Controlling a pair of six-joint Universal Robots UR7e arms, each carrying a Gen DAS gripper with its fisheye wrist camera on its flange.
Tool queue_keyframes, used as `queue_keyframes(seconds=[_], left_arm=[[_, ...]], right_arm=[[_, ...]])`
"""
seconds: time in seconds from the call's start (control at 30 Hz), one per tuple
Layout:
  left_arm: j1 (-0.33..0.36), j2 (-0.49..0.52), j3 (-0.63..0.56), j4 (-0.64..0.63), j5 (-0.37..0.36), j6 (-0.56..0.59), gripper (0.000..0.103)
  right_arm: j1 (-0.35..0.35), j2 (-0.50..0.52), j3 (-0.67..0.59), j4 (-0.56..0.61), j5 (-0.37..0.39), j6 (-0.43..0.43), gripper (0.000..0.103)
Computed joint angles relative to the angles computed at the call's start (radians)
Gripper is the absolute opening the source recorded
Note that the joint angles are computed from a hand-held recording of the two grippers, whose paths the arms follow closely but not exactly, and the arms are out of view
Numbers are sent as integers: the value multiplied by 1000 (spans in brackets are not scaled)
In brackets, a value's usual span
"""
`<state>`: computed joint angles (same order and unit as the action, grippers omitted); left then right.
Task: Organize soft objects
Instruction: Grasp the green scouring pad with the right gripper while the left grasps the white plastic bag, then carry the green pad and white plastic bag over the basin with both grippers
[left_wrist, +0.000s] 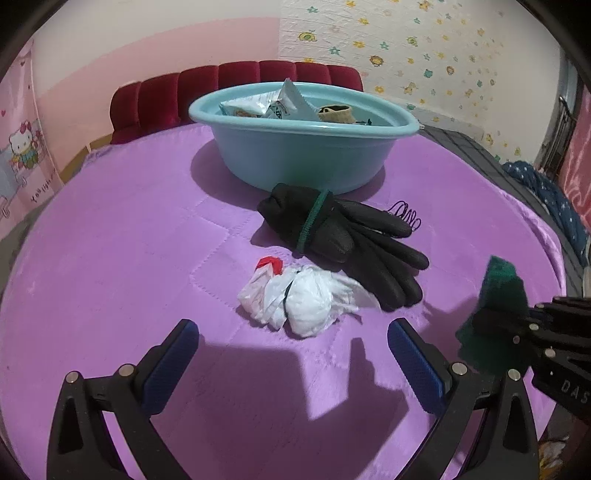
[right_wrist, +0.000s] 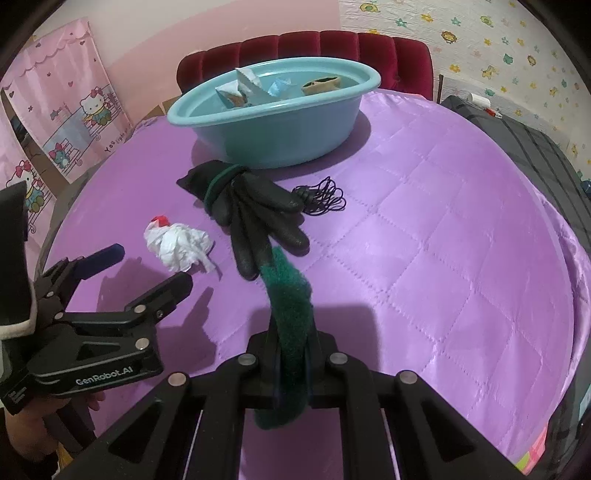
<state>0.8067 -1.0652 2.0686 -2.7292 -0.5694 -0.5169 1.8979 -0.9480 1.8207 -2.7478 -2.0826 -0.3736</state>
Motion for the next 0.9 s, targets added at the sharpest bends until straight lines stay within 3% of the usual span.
queue_keyframes(seconds=[0.43,0.5,0.53,0.9], left_arm=[[43,48,-60,-59,-52,30,101],[45,50,-65,-60,-58,31,75],[47,49,-69,-39,-59,20,40],[29,11,-77,68,-115,-4,33]], right_arm=[[-13,12,-23,11,-2,-10,8],[-14,10,-26,16,-2,-10,8],[-14,11,-28,18,-5,-11,8],[-4,-3,-64,110,-20,23,8]])
